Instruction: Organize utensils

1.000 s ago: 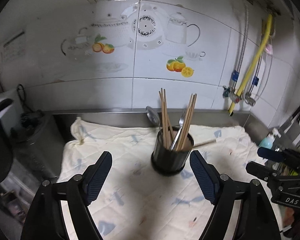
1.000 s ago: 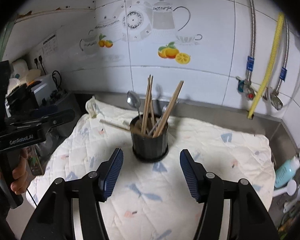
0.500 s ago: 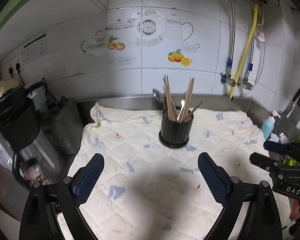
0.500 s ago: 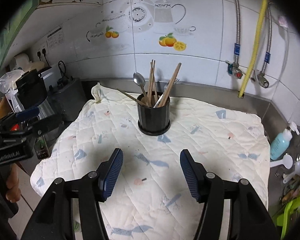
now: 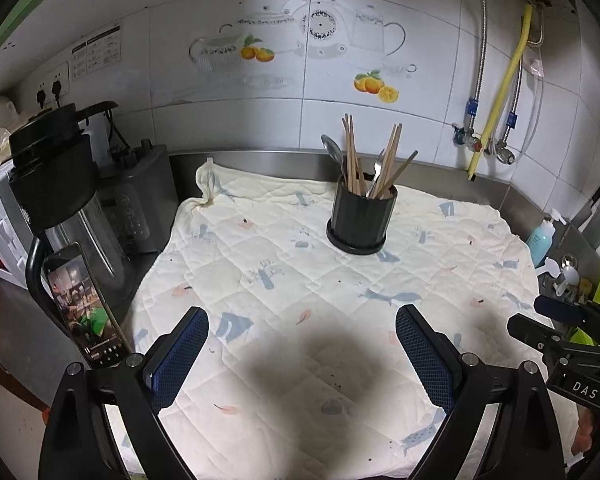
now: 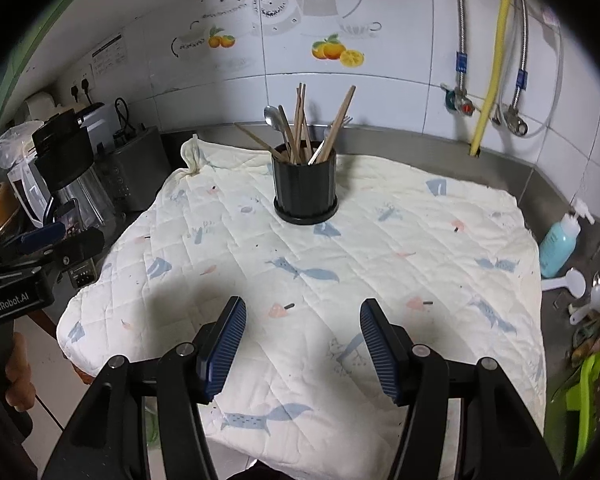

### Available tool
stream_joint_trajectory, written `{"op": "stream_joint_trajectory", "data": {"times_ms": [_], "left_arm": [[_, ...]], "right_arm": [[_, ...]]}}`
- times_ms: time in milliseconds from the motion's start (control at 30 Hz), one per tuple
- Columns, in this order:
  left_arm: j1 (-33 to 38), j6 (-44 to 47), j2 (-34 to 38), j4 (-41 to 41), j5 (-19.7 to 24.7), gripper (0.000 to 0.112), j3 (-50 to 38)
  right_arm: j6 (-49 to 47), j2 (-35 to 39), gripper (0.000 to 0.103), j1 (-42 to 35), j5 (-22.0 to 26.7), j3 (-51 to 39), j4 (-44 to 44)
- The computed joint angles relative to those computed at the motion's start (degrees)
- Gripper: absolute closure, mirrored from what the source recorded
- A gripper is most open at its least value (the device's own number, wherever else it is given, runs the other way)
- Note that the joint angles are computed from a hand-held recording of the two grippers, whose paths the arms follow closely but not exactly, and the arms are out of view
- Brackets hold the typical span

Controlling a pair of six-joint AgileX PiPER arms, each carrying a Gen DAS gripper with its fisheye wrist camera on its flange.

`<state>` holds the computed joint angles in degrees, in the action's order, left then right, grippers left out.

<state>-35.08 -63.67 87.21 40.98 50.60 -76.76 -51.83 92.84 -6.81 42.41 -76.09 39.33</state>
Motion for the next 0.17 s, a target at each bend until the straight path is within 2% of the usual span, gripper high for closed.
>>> {"op": "stream_joint_trajectory", "data": {"times_ms": [167], "left_arm": [[-0.6,-0.2,1.0,0.7,-0.2,0.01,-0.7]], "right_arm": [[-1.1,-0.4,0.038,-0.9,0.1,1.2,1.2]]}}
